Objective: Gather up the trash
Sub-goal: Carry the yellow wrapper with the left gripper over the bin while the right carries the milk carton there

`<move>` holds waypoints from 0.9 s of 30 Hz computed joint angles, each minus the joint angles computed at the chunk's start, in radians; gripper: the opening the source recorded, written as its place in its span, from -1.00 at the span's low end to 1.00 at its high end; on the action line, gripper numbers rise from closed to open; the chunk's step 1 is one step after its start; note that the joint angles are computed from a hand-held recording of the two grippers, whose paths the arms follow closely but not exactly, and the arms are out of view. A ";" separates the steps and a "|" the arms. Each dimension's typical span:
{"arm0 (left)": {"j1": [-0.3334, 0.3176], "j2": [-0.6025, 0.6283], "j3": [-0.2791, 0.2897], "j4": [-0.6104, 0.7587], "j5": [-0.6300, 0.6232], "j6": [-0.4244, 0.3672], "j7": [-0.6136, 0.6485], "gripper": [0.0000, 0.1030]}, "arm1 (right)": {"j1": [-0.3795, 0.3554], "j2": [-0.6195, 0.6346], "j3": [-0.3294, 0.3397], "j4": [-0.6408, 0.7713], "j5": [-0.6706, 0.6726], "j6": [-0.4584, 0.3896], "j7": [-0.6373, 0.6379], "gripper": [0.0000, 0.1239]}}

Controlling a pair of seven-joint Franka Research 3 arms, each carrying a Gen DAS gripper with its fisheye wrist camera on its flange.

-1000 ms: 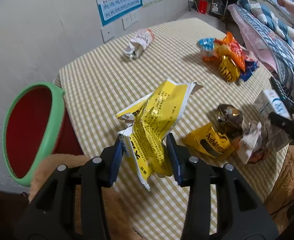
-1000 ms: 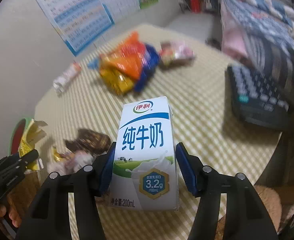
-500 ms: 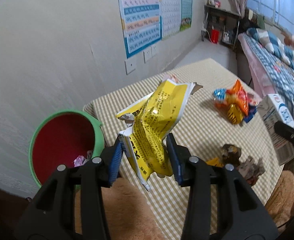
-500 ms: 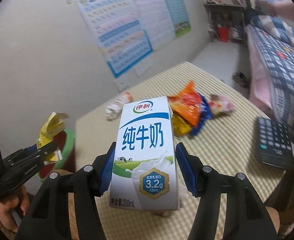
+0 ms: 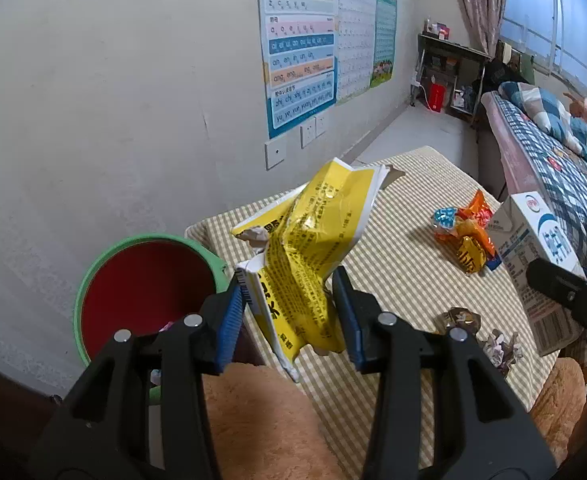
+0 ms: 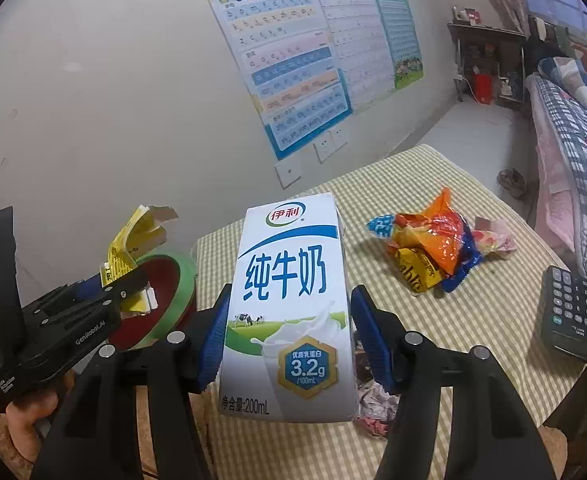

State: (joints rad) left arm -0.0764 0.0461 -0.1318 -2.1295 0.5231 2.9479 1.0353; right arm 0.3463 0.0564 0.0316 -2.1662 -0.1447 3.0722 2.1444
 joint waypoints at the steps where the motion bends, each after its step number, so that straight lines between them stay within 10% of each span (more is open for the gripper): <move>1: 0.001 -0.005 0.002 -0.005 0.006 0.003 -0.006 -0.20 | 0.003 0.002 -0.001 0.005 -0.008 -0.005 0.006 -0.08; 27: 0.057 -0.047 0.021 -0.041 0.073 0.029 -0.099 -0.20 | 0.058 0.078 0.021 0.127 0.109 -0.071 -0.165 -0.08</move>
State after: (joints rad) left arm -0.0194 -0.0007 -0.1109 -2.1703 0.5959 2.9767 0.9363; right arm 0.4044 0.1343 0.0525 -2.0389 -0.0358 3.0012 1.9798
